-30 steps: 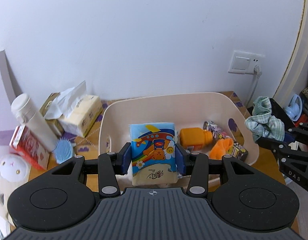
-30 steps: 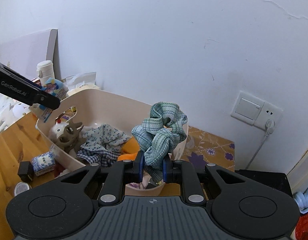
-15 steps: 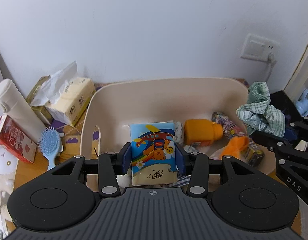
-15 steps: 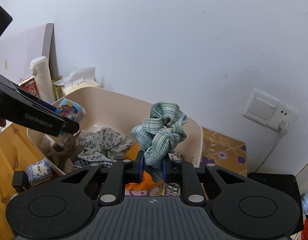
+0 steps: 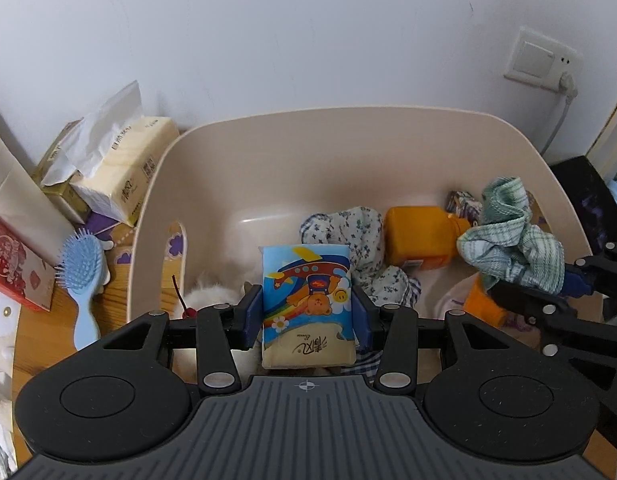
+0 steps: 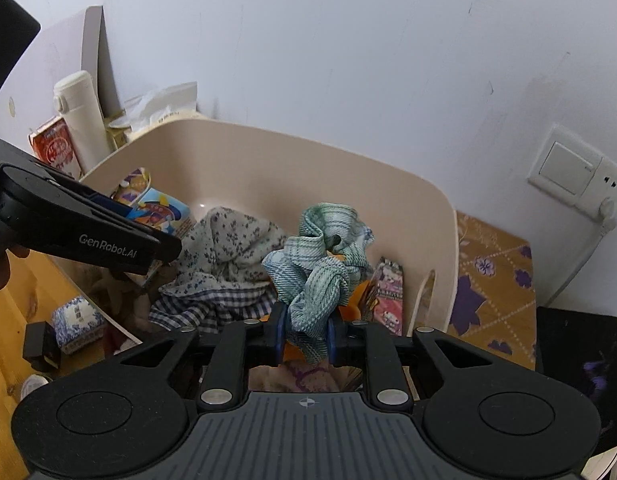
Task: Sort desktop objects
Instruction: 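Open both grippers to drop the tissue pack and scrunchie in the basket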
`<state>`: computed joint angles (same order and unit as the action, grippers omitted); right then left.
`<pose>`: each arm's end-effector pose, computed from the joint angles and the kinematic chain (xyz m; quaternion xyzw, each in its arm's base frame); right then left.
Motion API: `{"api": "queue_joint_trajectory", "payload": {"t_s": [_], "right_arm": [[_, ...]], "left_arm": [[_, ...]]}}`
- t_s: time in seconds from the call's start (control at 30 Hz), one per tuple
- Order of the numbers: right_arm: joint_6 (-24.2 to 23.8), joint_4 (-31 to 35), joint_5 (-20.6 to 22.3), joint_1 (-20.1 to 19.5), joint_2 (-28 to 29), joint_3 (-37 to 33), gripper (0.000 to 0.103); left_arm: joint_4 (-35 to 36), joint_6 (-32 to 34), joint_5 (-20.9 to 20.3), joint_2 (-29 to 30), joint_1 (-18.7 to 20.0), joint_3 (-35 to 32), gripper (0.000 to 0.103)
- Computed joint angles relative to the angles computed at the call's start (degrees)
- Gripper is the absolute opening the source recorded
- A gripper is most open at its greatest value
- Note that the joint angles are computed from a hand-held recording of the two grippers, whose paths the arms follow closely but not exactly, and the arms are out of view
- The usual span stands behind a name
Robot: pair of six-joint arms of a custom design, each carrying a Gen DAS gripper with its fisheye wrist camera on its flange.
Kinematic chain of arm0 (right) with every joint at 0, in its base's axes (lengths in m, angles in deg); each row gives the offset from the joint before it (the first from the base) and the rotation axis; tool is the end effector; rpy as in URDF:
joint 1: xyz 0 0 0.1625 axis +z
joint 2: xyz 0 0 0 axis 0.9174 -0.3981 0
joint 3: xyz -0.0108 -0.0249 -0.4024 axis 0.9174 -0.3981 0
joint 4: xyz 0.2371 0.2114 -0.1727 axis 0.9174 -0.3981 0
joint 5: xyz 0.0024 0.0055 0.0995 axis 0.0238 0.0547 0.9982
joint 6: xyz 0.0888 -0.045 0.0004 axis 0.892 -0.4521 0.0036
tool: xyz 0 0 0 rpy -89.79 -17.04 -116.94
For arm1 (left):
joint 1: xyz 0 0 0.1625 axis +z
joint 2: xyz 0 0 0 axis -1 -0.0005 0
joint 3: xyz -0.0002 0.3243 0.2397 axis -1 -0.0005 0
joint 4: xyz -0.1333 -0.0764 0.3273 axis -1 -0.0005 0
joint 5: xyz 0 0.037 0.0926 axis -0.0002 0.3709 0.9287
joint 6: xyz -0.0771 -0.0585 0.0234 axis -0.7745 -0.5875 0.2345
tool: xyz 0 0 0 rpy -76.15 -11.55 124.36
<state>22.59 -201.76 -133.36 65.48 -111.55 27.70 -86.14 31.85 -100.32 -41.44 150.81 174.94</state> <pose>0.4613 -0.4211 -0.0015 0.1946 -0.8864 0.3055 0.2881 -0.0845 -0.5239 0.3410 0.2185 0.9280 -0.2268 0.1989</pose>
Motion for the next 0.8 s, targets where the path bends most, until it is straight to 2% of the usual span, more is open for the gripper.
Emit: {"api": "queue_joint_trajectory", "payload": {"t_s": [0.03,0.07,0.17,0.23,0.37,0.53,0.6,0.73,0.8], "right_arm": [[0.27,0.15,-0.06,0.06,0.06,-0.06,0.028],[0.48,0.12,0.02,0.09,0.03,0.06,0.038],[0.69,0.5,0.02,0.14,0.03,-0.06,0.041],[1.01,0.94,-0.22,0.27,0.23,-0.45,0.041],[2.09,0.92,-0.84,0.56,0.35,-0.53,0.052],[3.18,0.42,-1.87,1.13,0.07,0.02,0.069],[4.19,0.62,-2.43,1.37,-0.05,0.04,0.081],[6.28,0.26,-4.0,2.14,-0.18,0.06,0.087],[7.08,-0.01,-4.53,2.47,-0.35,0.24,0.093]], "left_arm": [[0.83,-0.07,-0.09,0.09,0.04,-0.27,0.047],[0.81,0.14,-0.15,0.12,0.13,-0.25,0.049],[1.21,0.16,-0.55,-0.12,0.3,-0.16,0.06],[1.52,-0.32,-0.38,-0.08,0.34,-0.19,0.063],[-0.26,-0.54,0.8,-0.19,0.13,0.54,0.072],[-1.12,-1.13,1.8,-0.62,-0.17,0.79,0.077],[-1.23,-1.39,1.99,-0.9,-0.19,0.79,0.077],[-0.54,-1.83,1.65,-1.74,-0.14,0.64,0.078],[-0.49,-1.67,1.69,-2.24,-0.26,0.83,0.078]]}}
